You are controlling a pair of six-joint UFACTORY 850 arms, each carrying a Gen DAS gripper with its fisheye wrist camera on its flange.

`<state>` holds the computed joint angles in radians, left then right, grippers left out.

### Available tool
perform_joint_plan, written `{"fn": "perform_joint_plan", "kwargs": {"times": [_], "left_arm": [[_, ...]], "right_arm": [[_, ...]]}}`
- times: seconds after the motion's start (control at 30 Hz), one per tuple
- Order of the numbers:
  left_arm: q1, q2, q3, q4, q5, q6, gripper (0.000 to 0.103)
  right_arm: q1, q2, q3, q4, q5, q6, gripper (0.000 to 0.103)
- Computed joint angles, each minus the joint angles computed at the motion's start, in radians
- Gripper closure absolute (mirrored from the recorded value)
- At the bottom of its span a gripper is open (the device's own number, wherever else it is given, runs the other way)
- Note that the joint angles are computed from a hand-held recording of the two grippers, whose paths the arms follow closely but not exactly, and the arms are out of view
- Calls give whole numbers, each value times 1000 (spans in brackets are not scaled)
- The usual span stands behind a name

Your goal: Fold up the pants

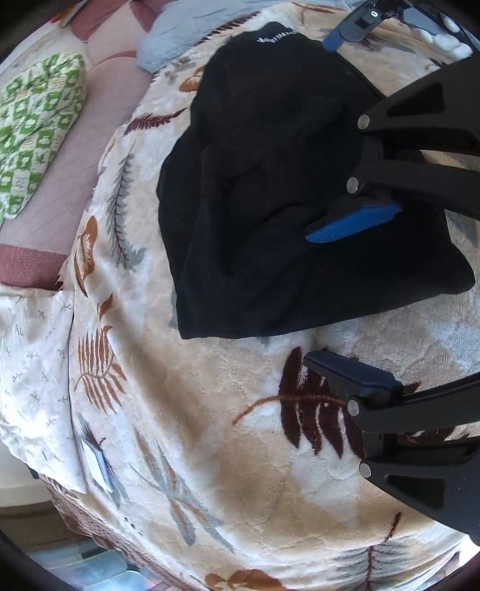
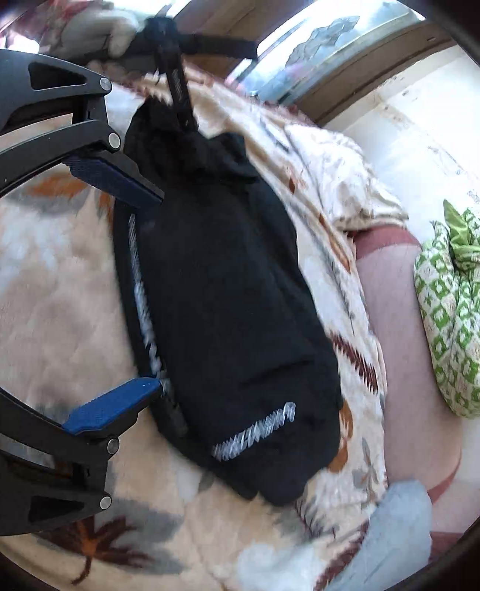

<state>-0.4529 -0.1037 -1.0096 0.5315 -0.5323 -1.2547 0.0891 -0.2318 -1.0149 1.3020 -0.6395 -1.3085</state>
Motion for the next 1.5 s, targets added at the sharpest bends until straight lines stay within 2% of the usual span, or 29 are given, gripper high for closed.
{"fn": "perform_joint_plan", "kwargs": {"times": [0.07, 0.17, 0.3, 0.5, 0.57, 0.63, 0.67, 0.73, 0.8, 0.83, 0.97, 1.1, 1.17, 1.23, 1.33, 1.37, 1.43, 1.5], "left_arm": [[0, 17, 17, 18, 20, -45, 43], [1, 56, 50, 12, 64, -73, 43], [-1, 114, 97, 54, 112, -120, 43], [-12, 168, 147, 170, 162, -211, 43], [-10, 179, 161, 165, 183, -218, 43], [-8, 190, 174, 151, 200, -220, 43], [-9, 193, 178, 154, 201, -227, 43], [-12, 199, 181, 165, 199, -242, 43], [-11, 206, 181, 179, 196, -259, 43], [-11, 208, 180, 182, 195, -263, 43], [-8, 209, 169, 183, 206, -269, 43], [-16, 188, 149, 180, 216, -274, 42], [-25, 166, 129, 177, 219, -266, 42], [-35, 140, 106, 188, 213, -266, 42], [-45, 95, 71, 183, 214, -242, 42], [-48, 76, 56, 156, 201, -204, 42], [-53, 37, 29, 92, 153, -141, 42], [-40, 21, 35, -4, 162, -78, 42]], "right_arm": [[23, -34, -51, -2, -79, 21, 7], [77, -105, -145, -37, -116, 92, 7], [128, -228, -277, -95, -190, 258, 17], [177, -275, -346, -140, -155, 386, 17], [187, -276, -351, -147, -156, 396, 18], [202, -278, -360, -171, -170, 404, 30], [212, -279, -365, -198, -173, 422, 48], [219, -269, -360, -245, -144, 457, 70], [197, -280, -366, -193, -200, 449, 83], [180, -276, -359, -158, -211, 450, 84], [144, -248, -333, -127, -178, 437, 85], [116, -239, -322, -181, -127, 478, 84], [113, -245, -328, -221, -122, 502, 76], [121, -224, -315, -250, -67, 509, 55], [123, -148, -252, -186, 32, 409, 51], [118, -127, -232, -110, 19, 331, 51], [101, -113, -218, -12, -92, 244, 51], [88, -123, -221, 9, -208, 236, 52]]}}
